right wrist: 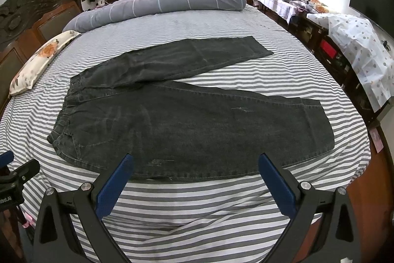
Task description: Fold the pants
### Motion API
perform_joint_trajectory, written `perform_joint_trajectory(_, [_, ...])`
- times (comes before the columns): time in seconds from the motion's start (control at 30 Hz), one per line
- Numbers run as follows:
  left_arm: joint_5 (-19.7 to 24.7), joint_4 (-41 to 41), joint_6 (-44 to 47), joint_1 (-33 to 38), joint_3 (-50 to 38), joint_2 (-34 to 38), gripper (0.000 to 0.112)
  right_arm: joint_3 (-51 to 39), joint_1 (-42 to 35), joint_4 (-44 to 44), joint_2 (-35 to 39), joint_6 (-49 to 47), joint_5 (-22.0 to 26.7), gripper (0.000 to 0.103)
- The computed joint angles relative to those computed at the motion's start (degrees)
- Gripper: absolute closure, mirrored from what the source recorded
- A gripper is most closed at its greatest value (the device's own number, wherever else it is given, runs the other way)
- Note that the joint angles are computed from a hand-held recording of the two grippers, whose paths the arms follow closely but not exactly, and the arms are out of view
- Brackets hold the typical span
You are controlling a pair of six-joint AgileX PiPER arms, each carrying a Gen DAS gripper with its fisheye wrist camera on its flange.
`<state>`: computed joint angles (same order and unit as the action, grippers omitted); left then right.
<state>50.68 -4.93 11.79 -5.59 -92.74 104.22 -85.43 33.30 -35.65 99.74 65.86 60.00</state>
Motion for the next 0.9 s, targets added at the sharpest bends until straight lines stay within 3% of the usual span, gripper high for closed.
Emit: perform_joint_trajectory(0.9, [-0.22,-0.92,0.95,0.27,-4.55,5.41,0.01,0.43,-1.15,-1.67,1.44,0.64,-4.22,0.003])
